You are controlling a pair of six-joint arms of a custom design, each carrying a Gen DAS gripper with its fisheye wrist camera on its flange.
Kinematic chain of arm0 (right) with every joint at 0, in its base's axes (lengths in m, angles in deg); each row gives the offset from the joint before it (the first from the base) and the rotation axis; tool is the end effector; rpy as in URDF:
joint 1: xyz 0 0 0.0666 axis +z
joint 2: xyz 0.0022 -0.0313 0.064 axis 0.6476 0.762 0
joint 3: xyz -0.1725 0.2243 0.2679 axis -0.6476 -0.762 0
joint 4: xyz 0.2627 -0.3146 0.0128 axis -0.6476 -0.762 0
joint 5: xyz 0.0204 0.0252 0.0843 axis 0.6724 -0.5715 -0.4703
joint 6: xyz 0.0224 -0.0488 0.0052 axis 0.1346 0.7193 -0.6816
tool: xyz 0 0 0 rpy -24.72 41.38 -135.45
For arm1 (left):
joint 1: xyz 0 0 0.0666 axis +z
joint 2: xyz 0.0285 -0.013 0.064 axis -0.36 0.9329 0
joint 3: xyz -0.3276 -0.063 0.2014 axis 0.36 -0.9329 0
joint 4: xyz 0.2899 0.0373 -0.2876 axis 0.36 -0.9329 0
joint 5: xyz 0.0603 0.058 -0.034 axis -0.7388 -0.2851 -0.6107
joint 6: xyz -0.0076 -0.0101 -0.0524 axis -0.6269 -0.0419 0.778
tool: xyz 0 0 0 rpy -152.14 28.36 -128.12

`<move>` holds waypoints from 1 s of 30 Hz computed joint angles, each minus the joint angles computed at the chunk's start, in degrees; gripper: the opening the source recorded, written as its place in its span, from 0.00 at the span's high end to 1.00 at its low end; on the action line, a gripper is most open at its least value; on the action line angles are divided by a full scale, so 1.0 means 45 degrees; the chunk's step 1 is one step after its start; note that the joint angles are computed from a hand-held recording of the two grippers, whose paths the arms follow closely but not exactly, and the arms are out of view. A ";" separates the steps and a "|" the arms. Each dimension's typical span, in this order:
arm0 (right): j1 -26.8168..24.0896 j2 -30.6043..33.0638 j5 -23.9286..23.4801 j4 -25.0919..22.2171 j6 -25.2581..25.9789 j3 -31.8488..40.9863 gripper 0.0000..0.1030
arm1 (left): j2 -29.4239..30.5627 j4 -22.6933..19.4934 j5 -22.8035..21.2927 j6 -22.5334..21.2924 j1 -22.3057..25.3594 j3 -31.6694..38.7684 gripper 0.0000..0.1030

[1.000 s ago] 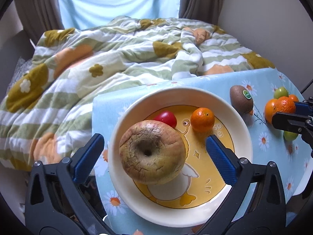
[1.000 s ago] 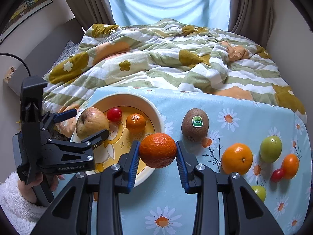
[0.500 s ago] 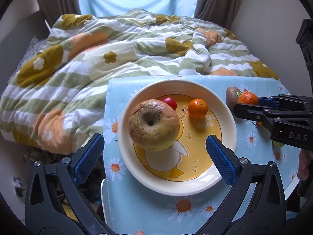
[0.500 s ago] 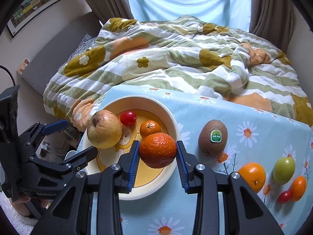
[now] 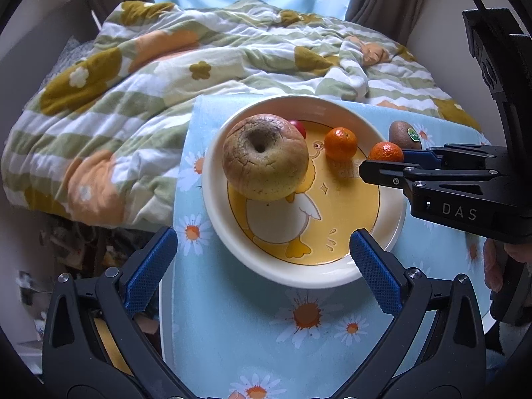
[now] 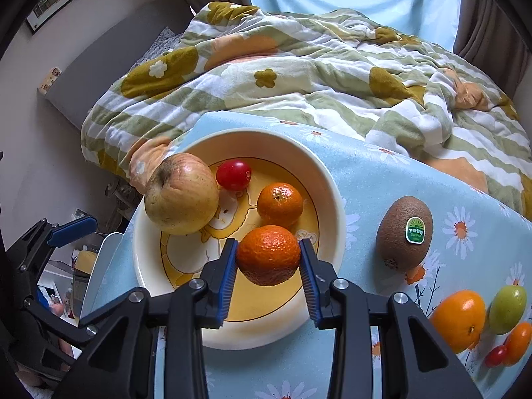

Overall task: Organize fruits
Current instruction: 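Open both tools to release the apple and mandarin into the bowl, then withdraw both tools from the bowl toward the remaining fruits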

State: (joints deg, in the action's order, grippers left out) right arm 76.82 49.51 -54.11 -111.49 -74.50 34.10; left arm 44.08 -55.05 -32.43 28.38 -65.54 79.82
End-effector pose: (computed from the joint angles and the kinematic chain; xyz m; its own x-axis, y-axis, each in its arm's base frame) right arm 0.3847 0.2949 0.3216 -0.7182 -0.5495 -0.4269 -0.6724 0.7058 0.2229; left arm 0.2646 -0.2417 0.3343 -0.8511 -0.2401 -0.4669 -0.2394 0.9689 -0.0619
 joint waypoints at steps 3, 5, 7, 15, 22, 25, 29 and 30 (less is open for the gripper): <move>0.0066 -0.0217 0.0164 0.0411 0.0158 -0.0242 0.50 | -0.0093 -0.0150 -0.0139 0.0229 -0.0193 -0.0035 0.00; 0.0045 -0.0335 0.0074 0.0604 0.0162 -0.0356 0.34 | -0.0139 -0.0231 -0.0193 0.0354 -0.0265 -0.0037 0.00; 0.0018 -0.0490 0.0108 0.0917 0.0055 -0.0518 0.19 | -0.0173 -0.0289 -0.0220 0.0454 -0.0322 -0.0044 0.00; -0.0034 -0.0830 0.0759 0.0507 -0.0458 -0.0407 0.02 | -0.0509 -0.0724 -0.0548 0.0507 -0.0547 0.0208 0.00; -0.0080 -0.1772 0.1083 0.0140 -0.1106 -0.0519 0.01 | -0.0822 -0.1331 -0.0975 0.0191 -0.0794 0.0757 0.00; -0.0102 -0.2122 0.1175 -0.0116 -0.1513 -0.0531 0.01 | -0.0906 -0.1494 -0.1091 -0.0005 -0.0882 0.0979 0.00; -0.0129 -0.2747 0.1514 -0.0469 -0.1920 -0.0664 0.01 | -0.1007 -0.1460 -0.1262 -0.0631 -0.0968 0.1264 0.00; -0.0141 -0.2931 0.1644 -0.0568 -0.2023 -0.0712 0.01 | -0.1002 -0.1439 -0.1279 -0.0843 -0.0967 0.1348 0.00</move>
State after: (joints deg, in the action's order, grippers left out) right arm 76.19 36.32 -46.72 -114.05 -83.60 30.90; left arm 39.57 -61.53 -38.19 24.58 -69.89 85.89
